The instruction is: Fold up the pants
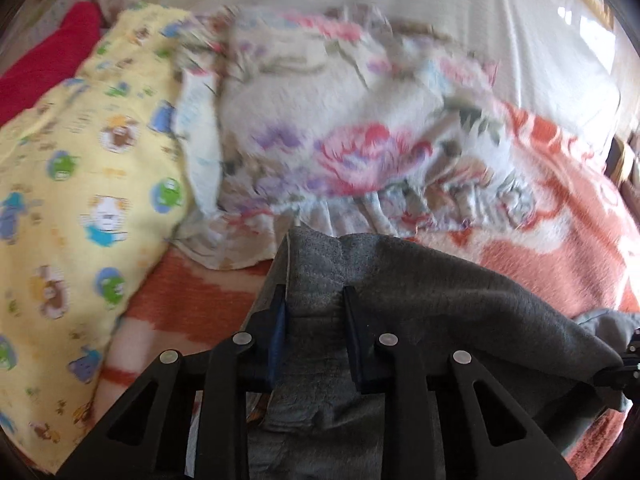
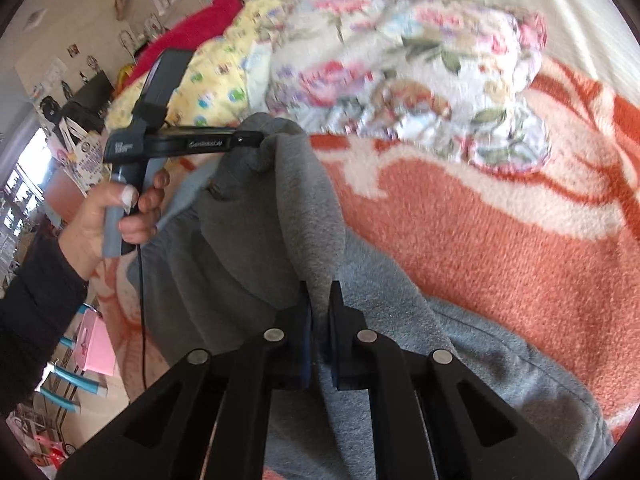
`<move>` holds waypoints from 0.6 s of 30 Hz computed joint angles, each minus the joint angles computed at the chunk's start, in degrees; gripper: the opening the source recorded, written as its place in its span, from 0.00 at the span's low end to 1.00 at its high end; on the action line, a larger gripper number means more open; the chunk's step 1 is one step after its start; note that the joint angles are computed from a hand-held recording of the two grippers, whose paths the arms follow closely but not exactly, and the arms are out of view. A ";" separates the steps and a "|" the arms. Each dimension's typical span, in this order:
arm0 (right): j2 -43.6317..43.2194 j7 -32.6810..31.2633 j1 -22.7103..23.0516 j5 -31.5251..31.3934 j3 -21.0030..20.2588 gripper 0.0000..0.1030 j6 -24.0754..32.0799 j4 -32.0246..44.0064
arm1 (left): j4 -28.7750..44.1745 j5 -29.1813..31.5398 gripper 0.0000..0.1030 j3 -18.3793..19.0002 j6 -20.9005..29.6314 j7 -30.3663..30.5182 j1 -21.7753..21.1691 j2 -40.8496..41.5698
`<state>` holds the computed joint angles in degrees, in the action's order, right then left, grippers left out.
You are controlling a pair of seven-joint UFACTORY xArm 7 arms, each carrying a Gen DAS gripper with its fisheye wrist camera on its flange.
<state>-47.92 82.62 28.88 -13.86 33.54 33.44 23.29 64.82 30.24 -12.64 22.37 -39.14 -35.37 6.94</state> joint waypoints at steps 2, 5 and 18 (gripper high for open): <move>-0.24 -0.54 -0.08 -0.55 0.21 0.07 0.42 1.08 | -4.40 -0.37 0.25 0.06 -3.00 -1.32 0.76 -4.93; -0.46 -0.97 0.54 -1.11 1.95 0.07 0.87 3.06 | -12.64 -1.31 0.25 -1.14 -8.32 -4.32 3.19 -14.02; 10.55 4.70 1.26 -2.96 10.10 0.07 -5.54 6.36 | -44.01 -15.98 0.25 -4.19 -20.27 -9.18 4.95 -41.27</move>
<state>-37.36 87.32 30.14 -16.83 43.64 27.90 29.65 20.81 14.26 -16.84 2.10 -48.32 -30.42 -34.33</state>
